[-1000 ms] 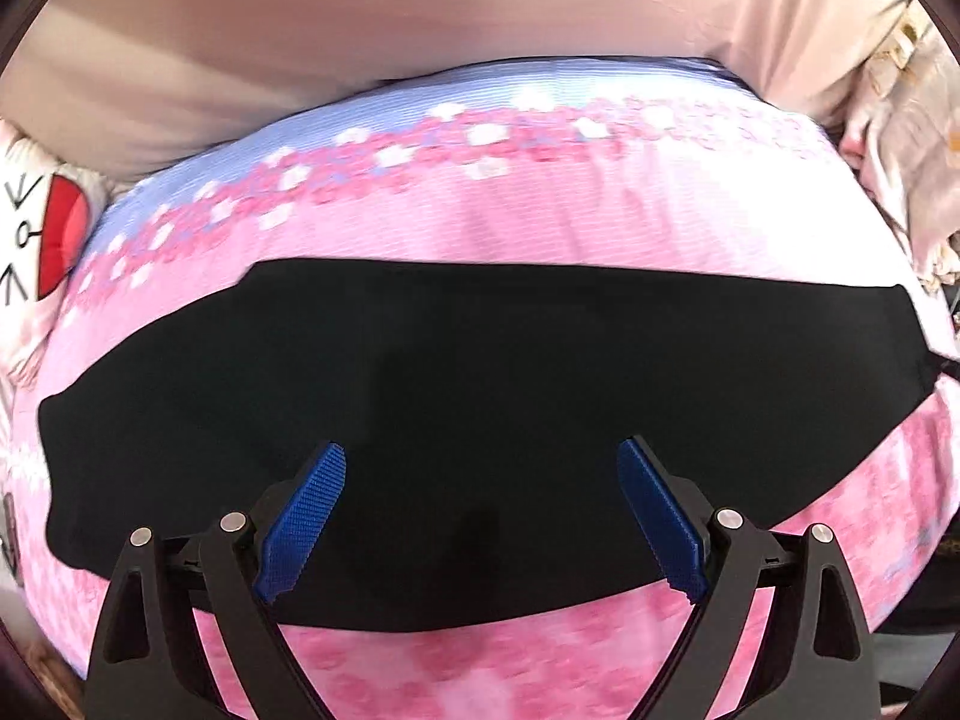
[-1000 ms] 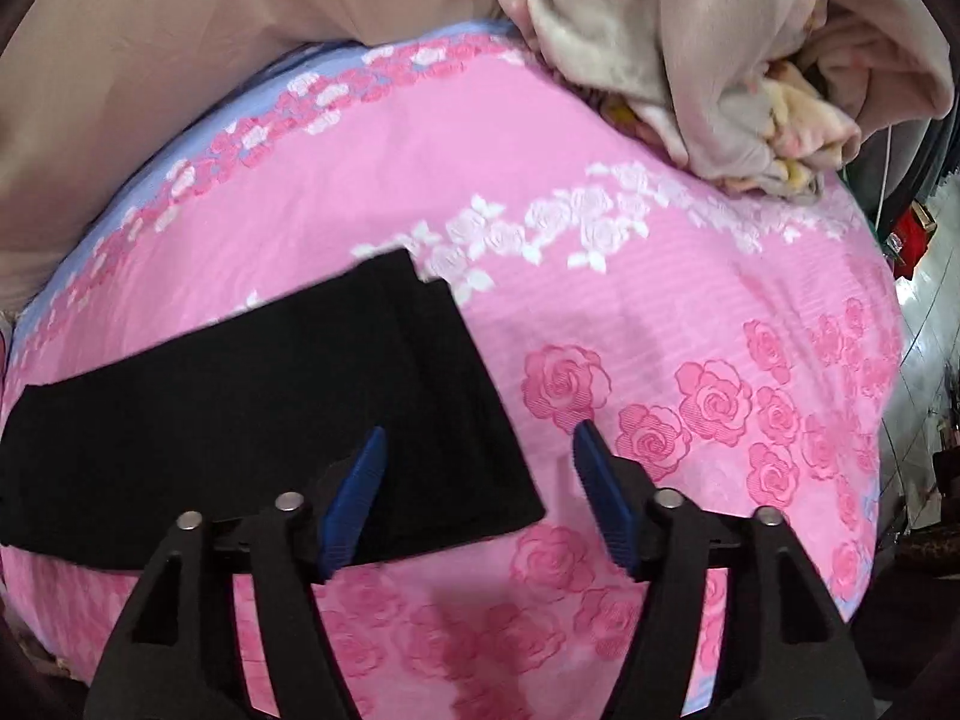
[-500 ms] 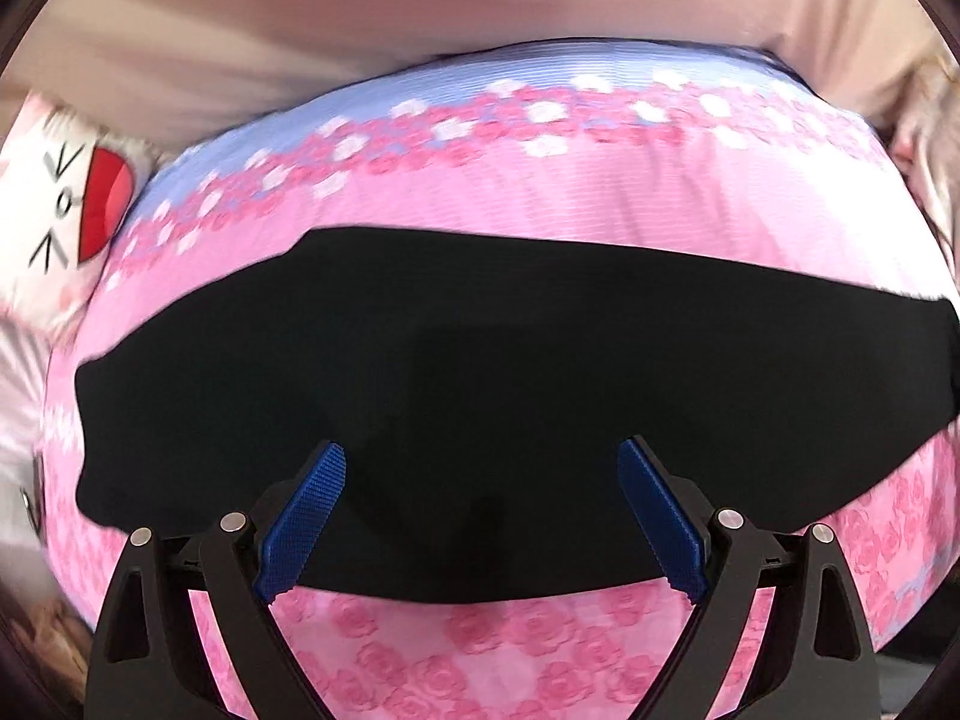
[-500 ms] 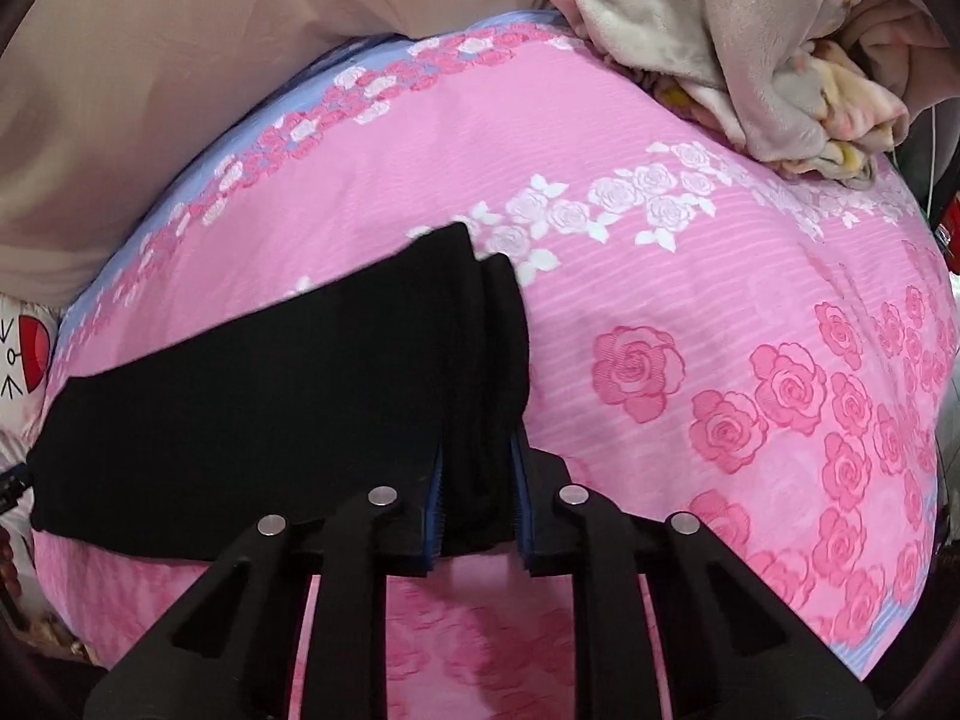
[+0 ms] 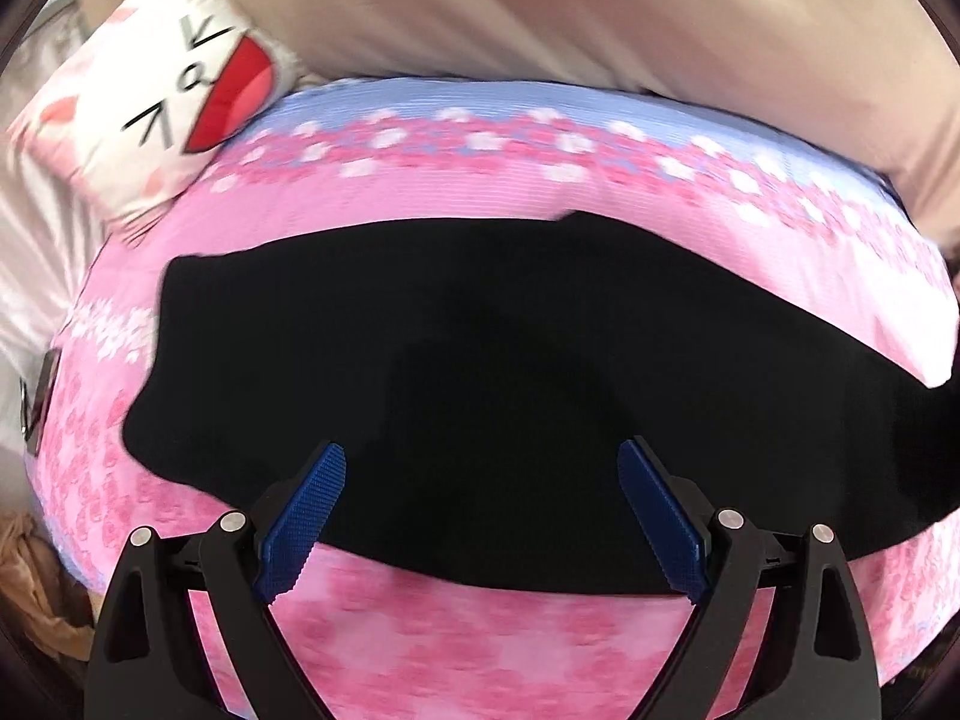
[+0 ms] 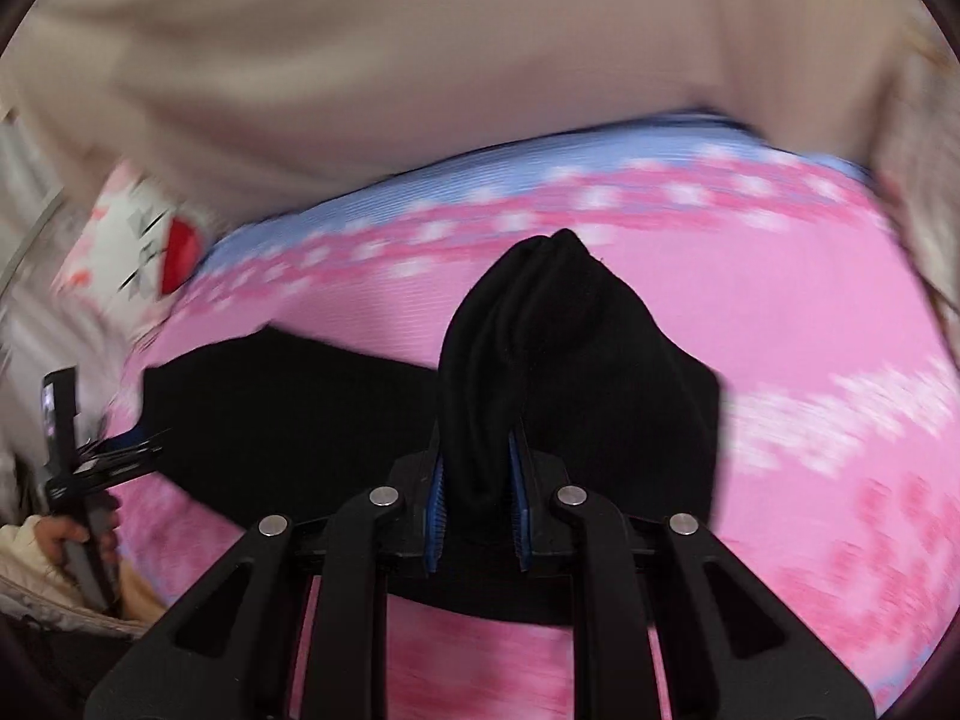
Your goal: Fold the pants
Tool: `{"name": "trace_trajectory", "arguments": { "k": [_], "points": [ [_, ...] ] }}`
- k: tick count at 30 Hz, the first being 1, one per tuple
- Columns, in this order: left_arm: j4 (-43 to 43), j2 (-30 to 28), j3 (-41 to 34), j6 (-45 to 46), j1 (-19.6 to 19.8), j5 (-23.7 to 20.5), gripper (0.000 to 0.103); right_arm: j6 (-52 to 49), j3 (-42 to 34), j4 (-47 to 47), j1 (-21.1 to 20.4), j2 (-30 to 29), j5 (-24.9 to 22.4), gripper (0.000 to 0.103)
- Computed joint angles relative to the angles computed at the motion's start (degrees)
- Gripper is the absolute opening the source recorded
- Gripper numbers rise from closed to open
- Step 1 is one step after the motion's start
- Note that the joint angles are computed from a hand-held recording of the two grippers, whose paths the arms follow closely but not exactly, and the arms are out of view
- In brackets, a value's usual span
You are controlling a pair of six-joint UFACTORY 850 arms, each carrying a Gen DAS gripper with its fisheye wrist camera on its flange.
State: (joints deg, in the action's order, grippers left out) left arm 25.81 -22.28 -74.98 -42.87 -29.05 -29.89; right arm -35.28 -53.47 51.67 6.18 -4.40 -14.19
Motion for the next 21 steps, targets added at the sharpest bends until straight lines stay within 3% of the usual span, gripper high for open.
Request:
{"name": "trace_trajectory", "arguments": {
  "k": [4,11,15,21],
  "points": [
    [-0.2,3.0,4.6,1.7,4.4,3.7,0.090,3.1,-8.9,-2.9,8.0,-9.3,-1.0,0.016],
    [1.0,5.8,8.9,6.0,9.3,8.0,0.090,26.4,-21.6,-25.8,16.2,-23.9,-5.4,0.017],
    [-3.5,6.0,9.2,12.8,11.0,9.9,0.090,37.2,-23.3,-34.6,18.3,-25.5,-5.4,0.017],
    [-12.6,4.2,7.7,24.0,12.2,11.0,0.090,44.7,-24.1,-44.3,19.4,-25.9,-6.8,0.018]
  ]
}}
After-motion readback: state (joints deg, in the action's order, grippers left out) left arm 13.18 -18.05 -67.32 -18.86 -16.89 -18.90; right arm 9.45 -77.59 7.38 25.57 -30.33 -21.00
